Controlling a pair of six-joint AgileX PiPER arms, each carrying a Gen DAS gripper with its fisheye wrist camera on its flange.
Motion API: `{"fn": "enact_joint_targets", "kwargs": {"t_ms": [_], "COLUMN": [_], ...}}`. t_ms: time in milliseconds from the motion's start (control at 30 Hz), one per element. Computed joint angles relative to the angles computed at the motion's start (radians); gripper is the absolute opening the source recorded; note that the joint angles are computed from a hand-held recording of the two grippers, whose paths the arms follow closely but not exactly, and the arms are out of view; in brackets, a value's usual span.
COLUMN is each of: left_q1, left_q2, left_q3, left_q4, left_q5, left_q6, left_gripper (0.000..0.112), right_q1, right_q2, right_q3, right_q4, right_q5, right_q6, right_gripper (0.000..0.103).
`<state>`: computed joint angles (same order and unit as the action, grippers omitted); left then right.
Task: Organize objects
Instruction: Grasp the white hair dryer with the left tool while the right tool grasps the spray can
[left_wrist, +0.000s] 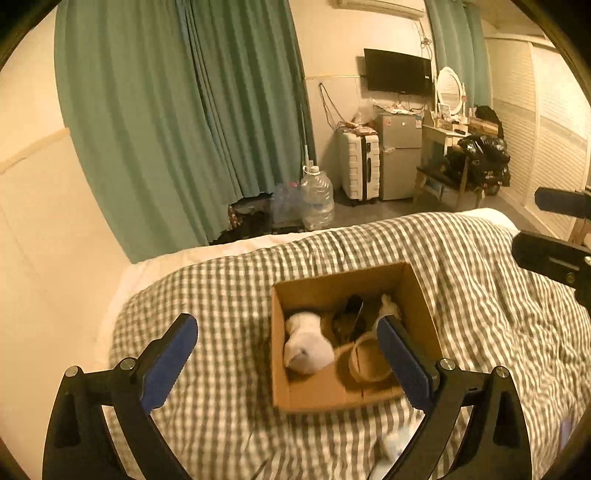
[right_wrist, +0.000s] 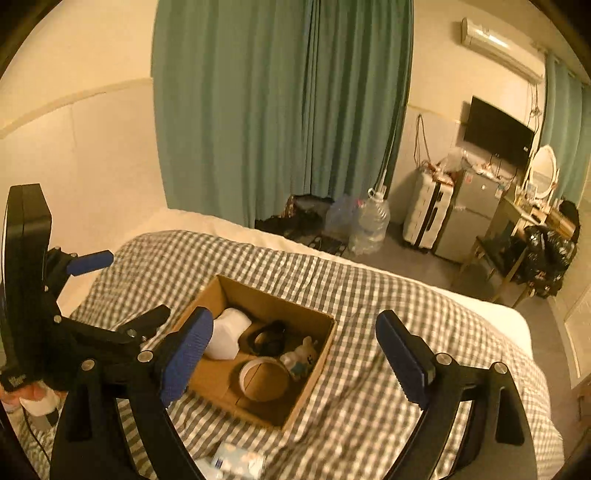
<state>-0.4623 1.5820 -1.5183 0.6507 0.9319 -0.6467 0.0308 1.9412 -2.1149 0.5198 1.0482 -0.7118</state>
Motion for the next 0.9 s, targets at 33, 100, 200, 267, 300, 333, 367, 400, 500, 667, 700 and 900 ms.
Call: {"fn": "enact_joint_targets", "kwargs": {"t_ms": [33,100,200,267,300,333,367,400,500,667,700,900], "left_q1": [-0.017,-0.057,-0.103,-0.138,-0.157,-0.173,-0.189,-0.200,-0.235,-0.269,-0.275,-0.327], "left_q2": [-0.025,-0.090,-0.169,-0.213,-0.233,-0.243,-0.256,-0.270,-0.279,-0.255,-0.239,-0.123], "left_q3": [0.016,0.065,0.129,0.181,0.215,0.240,0.281,0.327,0.448,0.636,0.670,0.747], "left_q4": [0.012,0.046,0.049,0.064,0.069,0.077,0.086,0.094,0.129,0.122,0.127,0.150], "left_q5": [0.019,0.049,0.071,0.091,0.104,0.113,0.117,0.112,0.092,-0.039,-0.080,-0.199], "left_q6": [-0.007,-0.045,-0.068,-0.104,-0.123,-0.145,-0.174,-0.206,-0.308,-0.481,-0.532,-0.699], "left_gripper": [0.100,0.100,0.100,0.101,0.101,0.101,0.101,0.101,0.101,0.101,0.101,0.101], "right_q1": [-0.015,-0.032,-0.069,-0.099,-0.111,-0.134,-0.145,-0.158,-0.195,-0.229,-0.228,-0.201], "right_q2": [-0.052,-0.115,-0.226,-0.280,-0.298,-0.330,-0.346,-0.358,-0.415,-0.453,-0.453,-0.432], "right_q3": [0.066,0.134,0.275,0.347,0.372,0.425,0.456,0.483,0.619,0.844,0.876,1.055], "right_q4": [0.022,0.041,0.079,0.090,0.098,0.117,0.125,0.131,0.157,0.179,0.182,0.180], "right_q5": [0.000,0.011,0.027,0.065,0.078,0.088,0.091,0.097,0.075,-0.037,-0.055,-0.166], "right_q6": [-0.035,-0.071,-0.146,-0.182,-0.193,-0.220,-0.237,-0.257,-0.343,-0.484,-0.499,-0.614], "right_gripper": [0.090,0.090,0.090,0.090,0.090,0.090,0.090,0.090,0.090,0.090,0.090,0.090]}}
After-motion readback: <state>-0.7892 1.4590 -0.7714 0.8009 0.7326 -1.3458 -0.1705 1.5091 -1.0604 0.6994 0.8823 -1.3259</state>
